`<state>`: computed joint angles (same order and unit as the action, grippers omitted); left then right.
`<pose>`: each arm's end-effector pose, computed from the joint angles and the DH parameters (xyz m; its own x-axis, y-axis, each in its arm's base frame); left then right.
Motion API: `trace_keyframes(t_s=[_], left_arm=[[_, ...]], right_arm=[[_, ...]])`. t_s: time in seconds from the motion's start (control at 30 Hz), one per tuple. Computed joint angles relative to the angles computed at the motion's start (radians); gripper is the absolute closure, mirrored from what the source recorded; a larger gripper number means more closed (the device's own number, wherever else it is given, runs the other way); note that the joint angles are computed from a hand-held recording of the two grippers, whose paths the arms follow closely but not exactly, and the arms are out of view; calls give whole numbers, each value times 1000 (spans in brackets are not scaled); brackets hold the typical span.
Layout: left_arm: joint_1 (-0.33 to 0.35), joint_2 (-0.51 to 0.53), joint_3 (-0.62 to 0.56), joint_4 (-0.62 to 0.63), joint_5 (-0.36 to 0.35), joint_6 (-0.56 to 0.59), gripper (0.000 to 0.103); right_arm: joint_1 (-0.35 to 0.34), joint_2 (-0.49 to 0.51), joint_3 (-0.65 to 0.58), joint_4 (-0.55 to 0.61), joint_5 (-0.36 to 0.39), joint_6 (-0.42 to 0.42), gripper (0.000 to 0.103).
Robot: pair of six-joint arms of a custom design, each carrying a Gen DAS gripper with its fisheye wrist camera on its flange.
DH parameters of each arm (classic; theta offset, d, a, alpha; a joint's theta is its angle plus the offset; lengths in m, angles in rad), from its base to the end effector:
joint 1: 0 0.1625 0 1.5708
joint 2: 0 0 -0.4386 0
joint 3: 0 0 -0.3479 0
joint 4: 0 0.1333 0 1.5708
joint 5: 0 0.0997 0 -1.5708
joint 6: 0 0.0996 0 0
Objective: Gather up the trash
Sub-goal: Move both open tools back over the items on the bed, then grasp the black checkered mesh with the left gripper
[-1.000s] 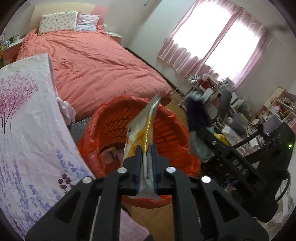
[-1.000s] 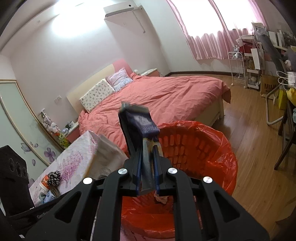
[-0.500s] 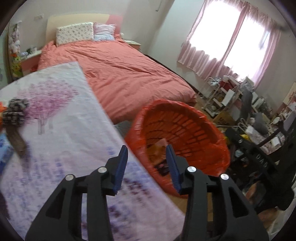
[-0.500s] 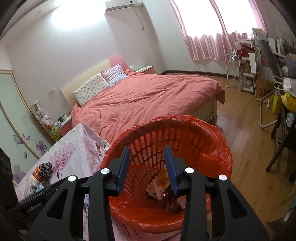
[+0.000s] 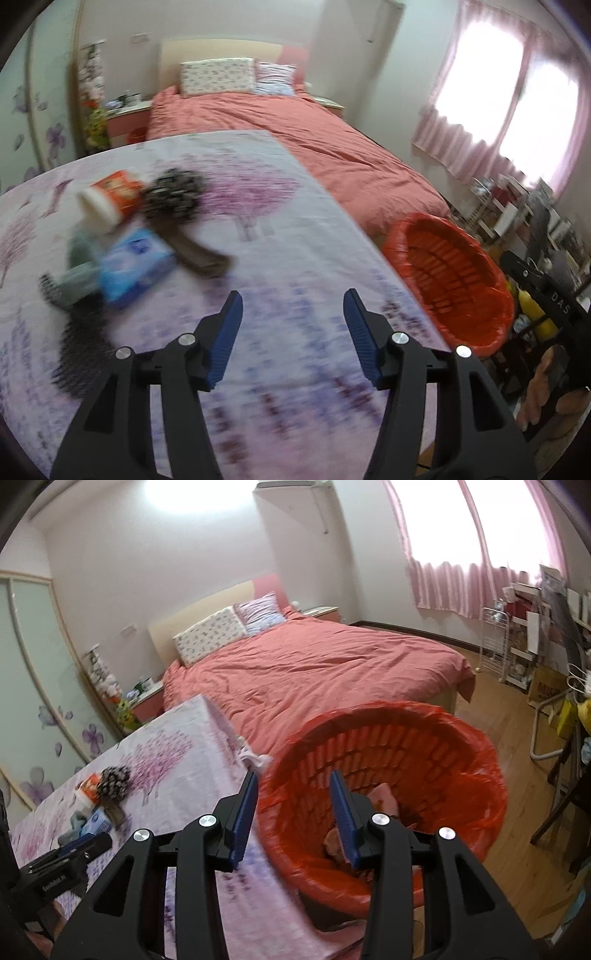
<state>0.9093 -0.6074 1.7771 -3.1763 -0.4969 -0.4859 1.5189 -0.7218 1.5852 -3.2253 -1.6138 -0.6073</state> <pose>-0.1982 -0.6142 0.0916 -0.7943 -0.3340 -0.5075 0.2103 0.6325 -0.7454 0.0927 -0.7019 0.1888 -0.8388 -0.3330 0.4306 -0.5385 0.6236 -0.5667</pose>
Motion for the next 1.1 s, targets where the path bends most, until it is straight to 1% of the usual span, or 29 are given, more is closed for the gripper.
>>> trace_keyframes(t_s=[0.13, 0.17, 0.23, 0.27, 0.33, 0.4, 0.5, 0.67, 0.77, 0.83, 0.87, 0.9, 0.93, 1.0, 1.1], left_arm=[[-6, -70, 124, -18, 70, -96, 41], [-8, -95, 167, -13, 95, -137, 40], [-10, -131, 224, 9, 123, -206, 40], [-8, -158, 261, 39, 140, -263, 40], [-2, -194, 308, 95, 157, -351, 40], [7, -218, 335, 122, 151, -400, 40], [21, -226, 343, 116, 140, -410, 40], [57, -206, 292, 115, 102, -385, 40], [70, -196, 260, 172, 108, -417, 40], [73, -195, 247, 209, 125, -434, 44], [74, -198, 244, 218, 131, -440, 52], [76, -197, 247, 193, 123, -421, 67], [80, -201, 250, 179, 112, -408, 70], [82, -211, 271, 150, 107, -396, 85], [82, -234, 322, 93, 95, -376, 94]], right_arm=[[22, 3, 34, 5, 3, -35, 62], [25, 2, 40, 7, 4, -42, 61], [41, 9, 55, 9, 1, -59, 60], [45, 12, 61, 10, 0, -64, 60], [56, 19, 71, 19, -3, -80, 60], [68, 31, 78, 26, -11, -92, 60], [87, 45, 85, 38, -22, -109, 60], [115, 64, 97, 46, -40, -142, 60], [124, 77, 93, 52, -49, -147, 60], [131, 86, 88, 62, -55, -145, 60], [133, 89, 89, 63, -56, -145, 60], [137, 94, 88, 66, -60, -145, 60], [140, 98, 87, 69, -62, -146, 60], [145, 104, 88, 70, -67, -152, 60], [151, 114, 87, 71, -73, -156, 60]])
